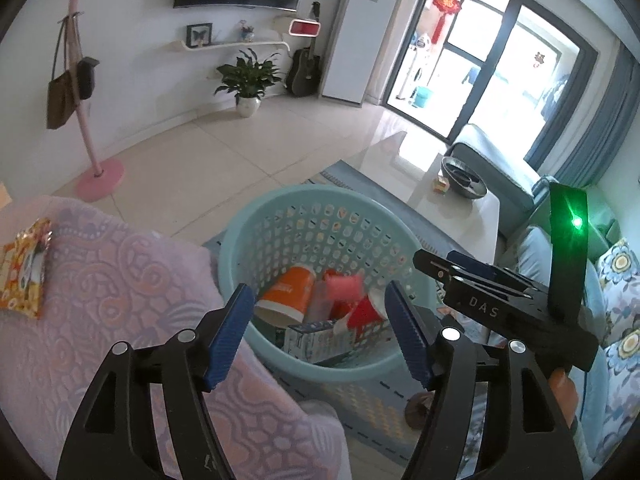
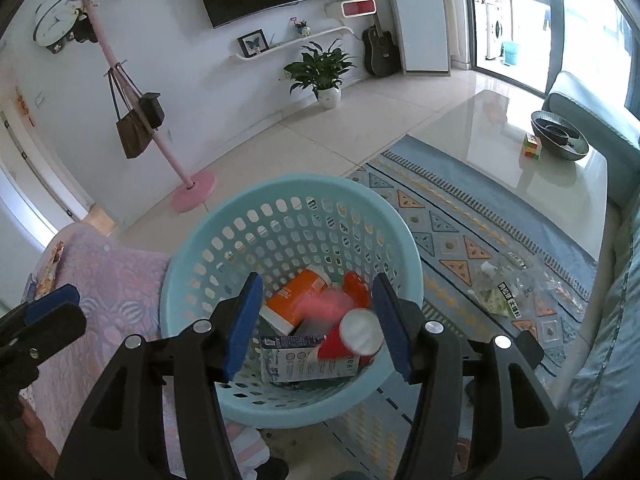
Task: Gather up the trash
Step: 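Carry the pink packet and red-white cup over the basket and release both, then grasp the heart-print tissue with the left tool while the right tool grasps the orange snack bag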
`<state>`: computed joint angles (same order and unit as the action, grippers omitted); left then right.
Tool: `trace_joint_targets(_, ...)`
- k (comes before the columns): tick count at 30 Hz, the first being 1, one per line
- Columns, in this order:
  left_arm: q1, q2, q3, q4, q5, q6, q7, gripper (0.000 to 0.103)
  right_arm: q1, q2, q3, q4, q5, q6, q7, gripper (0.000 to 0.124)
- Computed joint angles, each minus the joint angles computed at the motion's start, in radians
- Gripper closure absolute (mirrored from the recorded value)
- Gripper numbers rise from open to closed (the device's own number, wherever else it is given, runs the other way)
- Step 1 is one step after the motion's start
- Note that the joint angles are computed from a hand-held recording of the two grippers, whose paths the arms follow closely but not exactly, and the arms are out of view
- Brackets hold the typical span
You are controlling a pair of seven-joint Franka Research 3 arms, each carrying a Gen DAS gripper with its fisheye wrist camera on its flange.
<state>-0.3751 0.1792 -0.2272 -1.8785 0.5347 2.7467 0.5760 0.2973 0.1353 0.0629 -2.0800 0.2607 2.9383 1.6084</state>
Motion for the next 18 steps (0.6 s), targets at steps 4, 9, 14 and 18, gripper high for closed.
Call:
trace_joint_targets(4,-0.005,-0.056,0.006,-0.057,0.046,0.012,-0.063,0.036,0.004,-0.033,0.02,-0.026,0.026,0.026,-0.053,0.07)
trace_joint_targets(9,0.009,-0.169,-0.005,-0.159,0.156,0.002,-0.204,0.036,0.015,-0.082,0.083,-0.05,0.215,0.071,-0.272,0.07)
trace_joint_targets(14,0.054,-0.327,-0.054,-0.297,0.258,-0.064,-0.37,0.036,0.078,-0.109,0.116,-0.045,0.39,0.086,-0.482,0.07)
trace_joint_targets(18,0.095,-0.473,-0.1,-0.414,0.262,-0.132,-0.466,0.034,0.128,-0.109,0.126,-0.023,0.431,0.075,-0.555,0.07)
